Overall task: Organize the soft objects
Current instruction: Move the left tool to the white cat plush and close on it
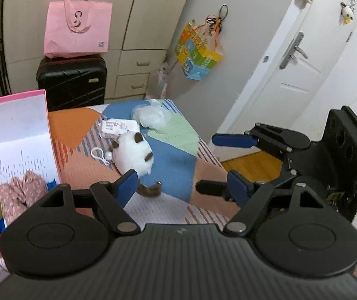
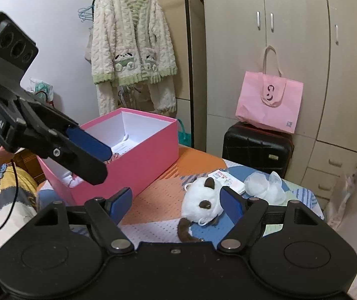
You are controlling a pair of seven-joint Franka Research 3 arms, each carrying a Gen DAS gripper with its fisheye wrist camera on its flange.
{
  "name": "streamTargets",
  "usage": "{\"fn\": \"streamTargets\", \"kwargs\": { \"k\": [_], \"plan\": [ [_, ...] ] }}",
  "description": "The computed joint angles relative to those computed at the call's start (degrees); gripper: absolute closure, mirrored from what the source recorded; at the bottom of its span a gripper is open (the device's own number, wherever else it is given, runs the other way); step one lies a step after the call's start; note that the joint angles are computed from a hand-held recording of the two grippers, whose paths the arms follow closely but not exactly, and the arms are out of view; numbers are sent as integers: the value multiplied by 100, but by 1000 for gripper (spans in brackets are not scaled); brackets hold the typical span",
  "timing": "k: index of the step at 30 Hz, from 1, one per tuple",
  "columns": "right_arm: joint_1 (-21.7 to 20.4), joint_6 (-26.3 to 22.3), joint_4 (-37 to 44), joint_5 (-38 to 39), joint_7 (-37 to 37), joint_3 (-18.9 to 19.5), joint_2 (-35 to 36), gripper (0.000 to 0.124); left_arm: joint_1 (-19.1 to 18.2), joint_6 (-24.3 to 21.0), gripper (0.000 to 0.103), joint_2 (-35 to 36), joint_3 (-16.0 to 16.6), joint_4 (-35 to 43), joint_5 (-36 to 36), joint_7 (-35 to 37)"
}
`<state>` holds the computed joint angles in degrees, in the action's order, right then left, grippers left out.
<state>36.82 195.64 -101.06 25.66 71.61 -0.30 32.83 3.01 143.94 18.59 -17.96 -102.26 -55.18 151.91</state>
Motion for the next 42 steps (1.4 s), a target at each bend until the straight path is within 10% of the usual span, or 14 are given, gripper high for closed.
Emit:
{"fn": "streamTargets", "kwargs": {
  "k": [5, 14, 19, 21, 24, 36, 42],
  "plan": [
    [-678, 307, 330, -463, 115, 677, 487, 43, -123, 609, 25, 433, -124, 274, 92, -184],
    [-682, 154, 1287, -582, 206, 583, 1321, 42, 39, 2379, 16, 1260, -978, 569, -27, 231],
    [-294, -12, 1945, -119, 379, 43, 1820, 37, -110, 2686, 16, 1728, -990, 892, 572, -365],
    [-661, -12, 2118, -307, 459, 481, 1975, 36, -488, 3008, 16, 1824, -623, 941, 971, -872],
    [-1139, -44, 2254, -622, 591, 1064, 2149, 36, -563, 2791, 16, 1959, -473, 1090, 1284, -1361],
    [-1021, -462, 2726, -800, 775, 875, 2523, 37, -589, 2781, 21, 2349, -500, 1375, 2245, -2479],
    [-623, -555, 2881, -647, 922, 324, 2613, 41, -518, 2973, 48, 2538, -616, 1404, 2676, -2834]
  ]
}}
